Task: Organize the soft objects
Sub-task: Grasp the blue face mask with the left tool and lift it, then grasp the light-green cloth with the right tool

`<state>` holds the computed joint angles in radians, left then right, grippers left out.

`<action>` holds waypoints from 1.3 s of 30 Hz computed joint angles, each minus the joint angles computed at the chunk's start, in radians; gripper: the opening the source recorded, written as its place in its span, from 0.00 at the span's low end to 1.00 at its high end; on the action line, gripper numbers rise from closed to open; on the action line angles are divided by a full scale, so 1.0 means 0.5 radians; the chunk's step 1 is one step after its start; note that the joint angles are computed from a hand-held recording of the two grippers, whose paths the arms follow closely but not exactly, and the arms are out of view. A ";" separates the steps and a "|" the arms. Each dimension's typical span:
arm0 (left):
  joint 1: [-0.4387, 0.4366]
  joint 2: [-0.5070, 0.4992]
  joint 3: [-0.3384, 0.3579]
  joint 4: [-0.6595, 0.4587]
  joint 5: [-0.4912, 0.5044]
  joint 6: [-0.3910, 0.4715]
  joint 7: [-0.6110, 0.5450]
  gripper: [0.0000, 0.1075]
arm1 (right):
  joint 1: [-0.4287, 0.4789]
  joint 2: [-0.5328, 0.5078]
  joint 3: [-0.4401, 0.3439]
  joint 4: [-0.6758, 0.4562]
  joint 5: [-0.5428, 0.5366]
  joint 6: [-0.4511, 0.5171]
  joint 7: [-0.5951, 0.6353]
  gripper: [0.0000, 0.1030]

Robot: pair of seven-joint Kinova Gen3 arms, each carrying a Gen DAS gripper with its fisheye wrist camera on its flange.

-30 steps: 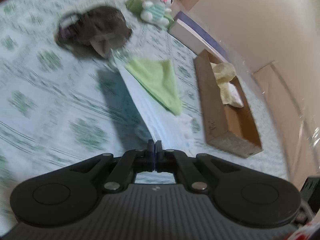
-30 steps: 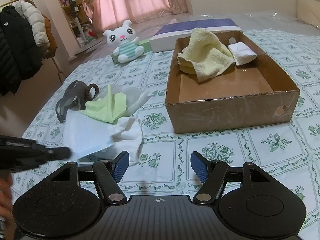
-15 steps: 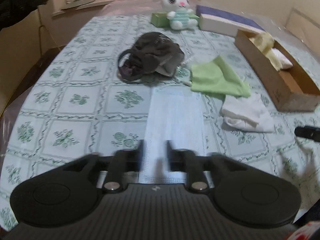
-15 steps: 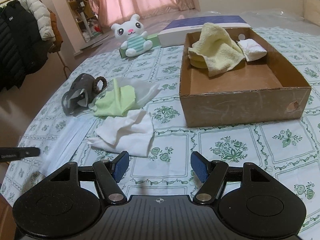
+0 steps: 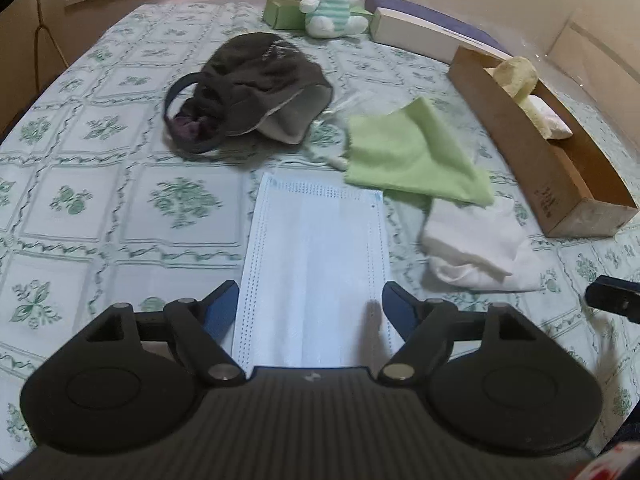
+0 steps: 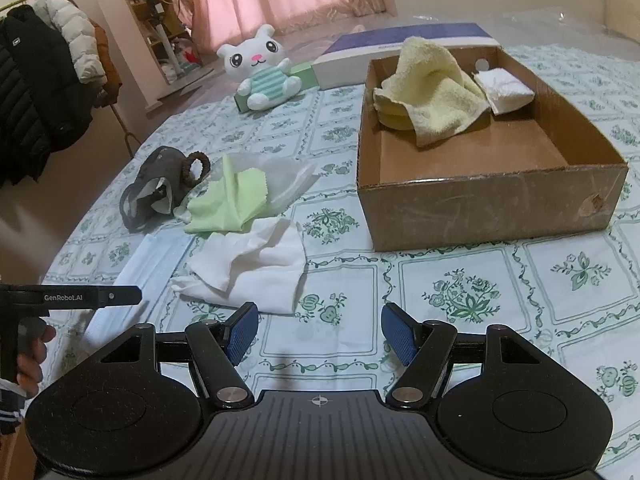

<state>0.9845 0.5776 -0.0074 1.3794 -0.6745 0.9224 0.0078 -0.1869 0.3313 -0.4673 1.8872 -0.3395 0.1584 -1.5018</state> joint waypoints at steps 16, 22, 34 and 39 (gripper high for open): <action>0.125 0.240 -0.075 -0.356 -0.021 0.298 -0.371 0.35 | -0.109 0.145 -0.002 -0.155 0.164 -0.044 0.044 0.67; 0.176 0.194 -0.091 -0.285 -0.110 0.408 -0.325 0.04 | -0.150 0.194 0.011 -0.218 0.248 -0.067 0.059 0.67; 0.233 0.030 -0.024 -0.079 -0.354 0.737 0.042 0.04 | -0.254 0.398 0.028 -0.501 0.420 -0.081 0.149 0.67; 0.197 0.000 0.034 -0.053 -0.403 0.838 0.100 0.04 | -0.374 0.521 0.112 -0.694 0.465 -0.008 0.180 0.58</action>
